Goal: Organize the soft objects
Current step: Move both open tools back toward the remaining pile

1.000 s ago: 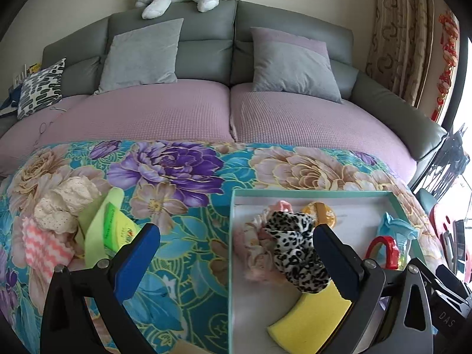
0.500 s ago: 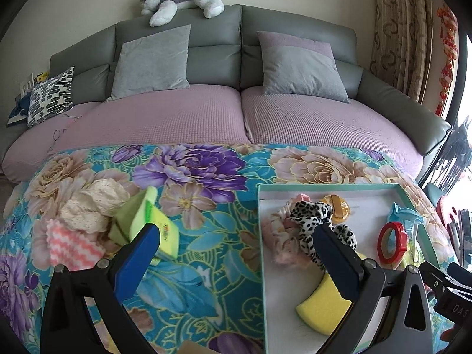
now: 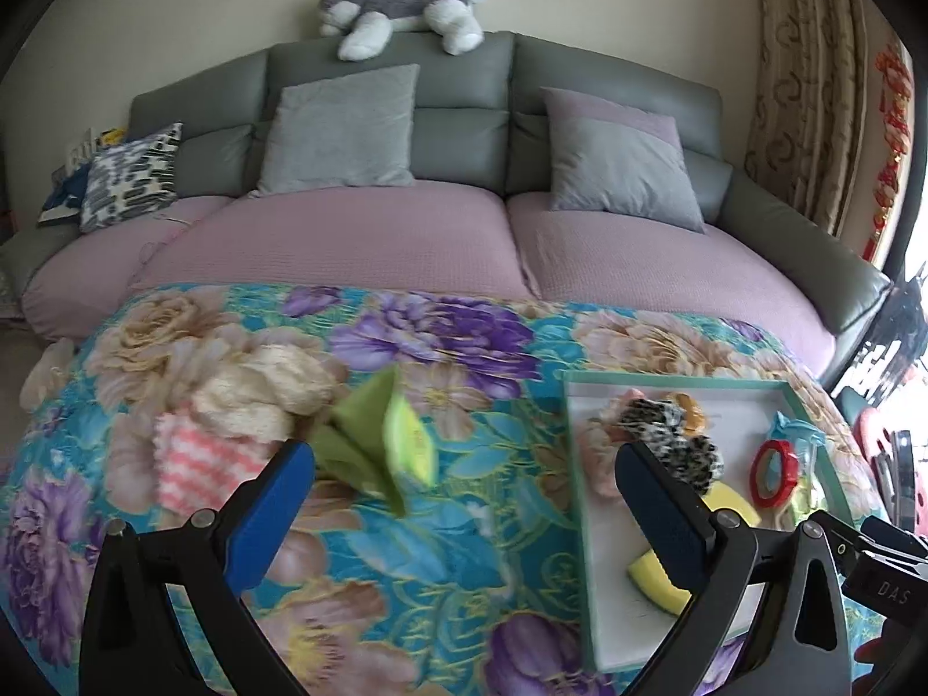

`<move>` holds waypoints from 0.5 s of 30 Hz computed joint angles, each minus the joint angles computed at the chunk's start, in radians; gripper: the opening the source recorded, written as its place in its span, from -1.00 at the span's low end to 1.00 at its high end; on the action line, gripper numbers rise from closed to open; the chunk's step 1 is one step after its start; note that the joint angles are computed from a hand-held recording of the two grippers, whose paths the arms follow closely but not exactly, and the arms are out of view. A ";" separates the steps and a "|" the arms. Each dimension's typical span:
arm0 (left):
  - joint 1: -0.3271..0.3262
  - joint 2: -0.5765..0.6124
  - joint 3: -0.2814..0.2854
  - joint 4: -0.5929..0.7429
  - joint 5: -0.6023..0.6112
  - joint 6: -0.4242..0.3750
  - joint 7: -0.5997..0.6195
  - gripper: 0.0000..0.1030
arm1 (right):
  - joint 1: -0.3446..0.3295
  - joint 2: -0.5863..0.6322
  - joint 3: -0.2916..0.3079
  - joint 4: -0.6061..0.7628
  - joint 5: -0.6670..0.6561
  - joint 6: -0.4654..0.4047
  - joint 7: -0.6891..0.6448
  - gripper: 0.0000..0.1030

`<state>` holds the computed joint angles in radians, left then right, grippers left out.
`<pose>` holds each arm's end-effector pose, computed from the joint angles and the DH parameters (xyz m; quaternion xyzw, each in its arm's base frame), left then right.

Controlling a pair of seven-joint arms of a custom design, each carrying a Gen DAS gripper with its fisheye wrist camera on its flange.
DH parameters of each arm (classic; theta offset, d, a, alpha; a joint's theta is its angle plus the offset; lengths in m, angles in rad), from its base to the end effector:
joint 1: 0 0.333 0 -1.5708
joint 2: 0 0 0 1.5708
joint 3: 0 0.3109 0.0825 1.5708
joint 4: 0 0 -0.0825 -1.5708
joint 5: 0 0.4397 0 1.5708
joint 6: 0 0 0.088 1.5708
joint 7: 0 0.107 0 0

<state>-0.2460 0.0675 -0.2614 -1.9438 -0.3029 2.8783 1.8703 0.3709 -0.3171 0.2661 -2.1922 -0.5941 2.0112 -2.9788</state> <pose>0.5984 -0.3090 0.5215 -0.4447 0.7866 -0.3884 0.1803 0.4427 0.2962 0.5133 -0.3229 0.8921 -0.2659 0.1706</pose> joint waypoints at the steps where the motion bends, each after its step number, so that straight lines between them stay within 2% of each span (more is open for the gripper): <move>1: 0.004 -0.005 0.009 -0.005 0.017 0.015 -0.017 1.00 | -0.001 0.014 0.003 0.014 -0.012 0.010 0.000 1.00; 5: 0.027 -0.020 0.036 -0.021 0.046 0.076 -0.086 1.00 | 0.001 0.083 -0.003 0.068 -0.060 0.099 0.003 1.00; 7: 0.043 -0.017 0.053 -0.015 0.075 0.083 -0.141 1.00 | 0.009 0.135 -0.009 0.115 -0.069 0.117 -0.017 1.00; 12: 0.075 0.001 0.125 0.003 0.368 0.075 -0.462 1.00 | 0.050 0.267 -0.038 0.238 -0.092 0.153 -0.058 1.00; 15: 0.108 0.015 0.136 0.018 0.416 0.059 -0.531 1.00 | 0.082 0.339 -0.059 0.311 -0.102 0.160 -0.088 1.00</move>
